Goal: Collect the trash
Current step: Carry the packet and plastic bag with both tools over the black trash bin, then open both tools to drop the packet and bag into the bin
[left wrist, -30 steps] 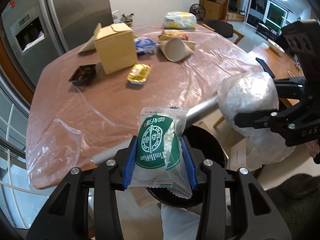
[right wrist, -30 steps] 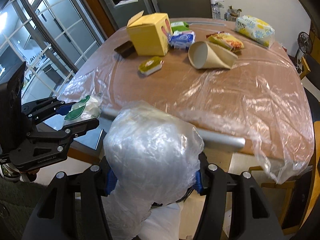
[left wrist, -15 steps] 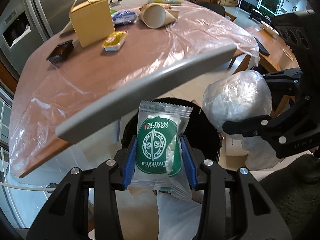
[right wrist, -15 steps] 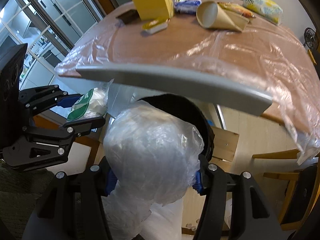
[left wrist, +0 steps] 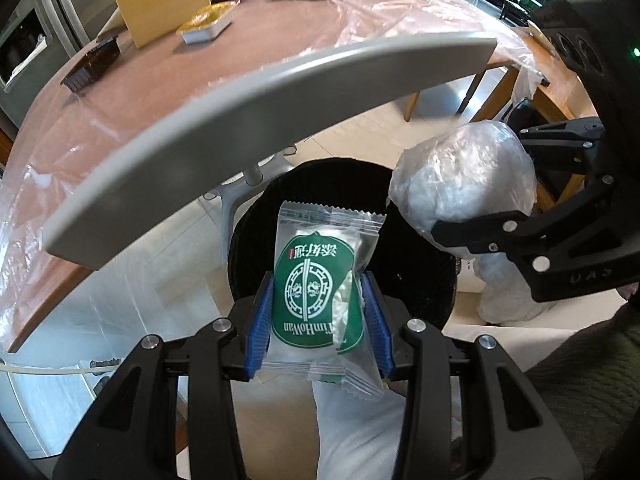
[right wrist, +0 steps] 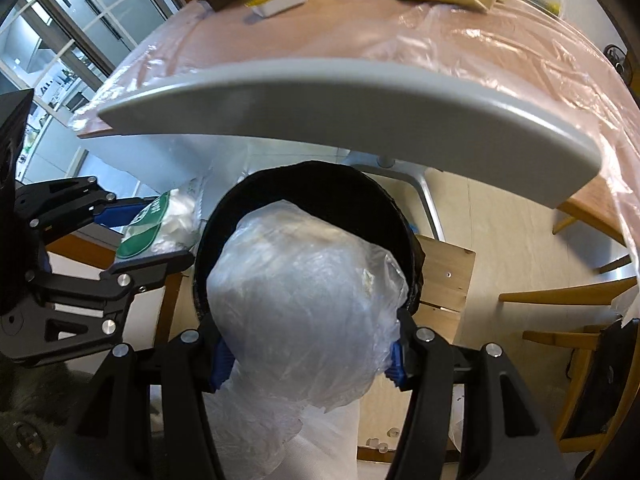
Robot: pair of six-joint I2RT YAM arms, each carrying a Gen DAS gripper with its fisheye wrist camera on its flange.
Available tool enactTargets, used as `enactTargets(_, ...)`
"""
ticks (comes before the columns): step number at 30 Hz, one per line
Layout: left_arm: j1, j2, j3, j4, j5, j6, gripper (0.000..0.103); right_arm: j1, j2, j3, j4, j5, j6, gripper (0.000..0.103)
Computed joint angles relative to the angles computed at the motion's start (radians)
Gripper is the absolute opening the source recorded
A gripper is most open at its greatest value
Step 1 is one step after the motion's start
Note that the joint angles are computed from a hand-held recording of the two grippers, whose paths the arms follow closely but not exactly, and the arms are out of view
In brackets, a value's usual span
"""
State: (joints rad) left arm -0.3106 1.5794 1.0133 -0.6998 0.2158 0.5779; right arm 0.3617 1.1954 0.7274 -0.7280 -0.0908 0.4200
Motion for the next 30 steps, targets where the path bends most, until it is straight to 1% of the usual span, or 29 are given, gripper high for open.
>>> enactTargets(11, -0.003, 0.065, -0.019, 0.075, -0.024, -0.027, 0.044, 0.016, 0.093, -0.025, 0.097, 0.052, 0.051, 0.056)
enactTargets(16, 0.004, 0.097, -0.005, 0.089, -0.030, -0.031, 0.044, -0.010, 0.113, -0.049, 0.132, 0.032, 0.063, 0.056)
enactTargets(23, 0.003, 0.126, -0.016, 0.122, -0.039, -0.031, 0.044, -0.039, 0.158, -0.039, 0.155, 0.027, 0.050, 0.056)
enactTargets(30, 0.004, 0.151, -0.015, 0.139, -0.046, -0.026, 0.044, -0.004, 0.192, -0.032, 0.173, 0.057, 0.067, 0.056)
